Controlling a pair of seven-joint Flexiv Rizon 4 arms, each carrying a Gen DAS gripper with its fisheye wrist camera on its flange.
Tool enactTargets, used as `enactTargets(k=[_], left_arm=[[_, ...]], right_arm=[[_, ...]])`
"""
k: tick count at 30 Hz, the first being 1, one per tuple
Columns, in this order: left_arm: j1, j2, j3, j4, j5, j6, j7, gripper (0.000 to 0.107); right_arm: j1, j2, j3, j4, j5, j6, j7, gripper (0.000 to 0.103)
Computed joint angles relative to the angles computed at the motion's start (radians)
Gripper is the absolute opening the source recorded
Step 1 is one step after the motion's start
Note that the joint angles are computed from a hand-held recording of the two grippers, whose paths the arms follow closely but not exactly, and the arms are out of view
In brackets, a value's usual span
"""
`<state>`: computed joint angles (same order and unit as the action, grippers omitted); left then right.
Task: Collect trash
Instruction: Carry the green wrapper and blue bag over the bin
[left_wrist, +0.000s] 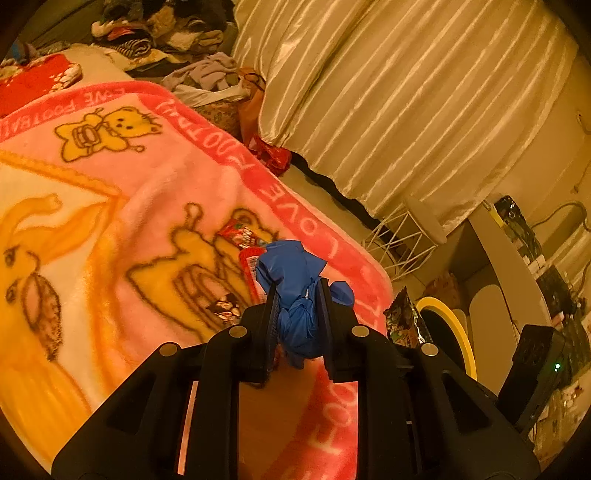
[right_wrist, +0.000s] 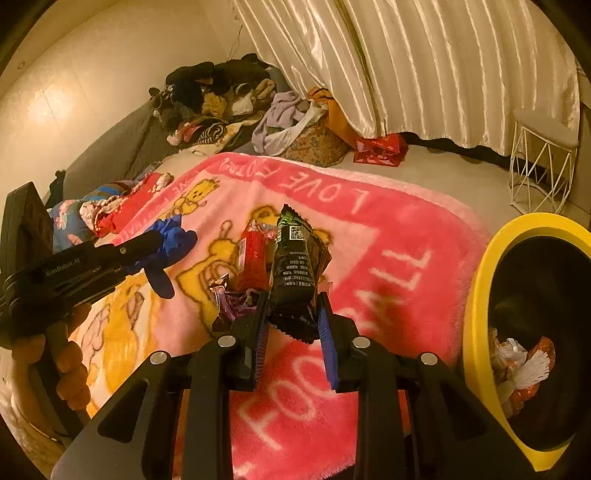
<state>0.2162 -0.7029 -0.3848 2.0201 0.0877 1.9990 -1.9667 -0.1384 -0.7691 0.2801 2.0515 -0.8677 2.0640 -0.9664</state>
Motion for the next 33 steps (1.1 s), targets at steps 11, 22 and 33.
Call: enactTargets(k=[11,22,33], left_arm=[[-0.103,0.021,0.048,-0.030,-0.035,-0.023,0.050,0.015],[-0.162,0.013,0.047,-0.066,-0.060,-0.048,0.116,0.015],[-0.196,-0.005,0.035,-0.098,-0.073,-0.069,0.173,0.015]], right_arm=[[-0.015,0.030,-0.027,0.024,-0.001,0.042,0.021,0.024],[0.000,0.060,-0.083,0.054,0.054,0.095,0.010,0.024],[0.016,0.083,-0.120,0.075,0.159,0.126,-0.029,0.024]])
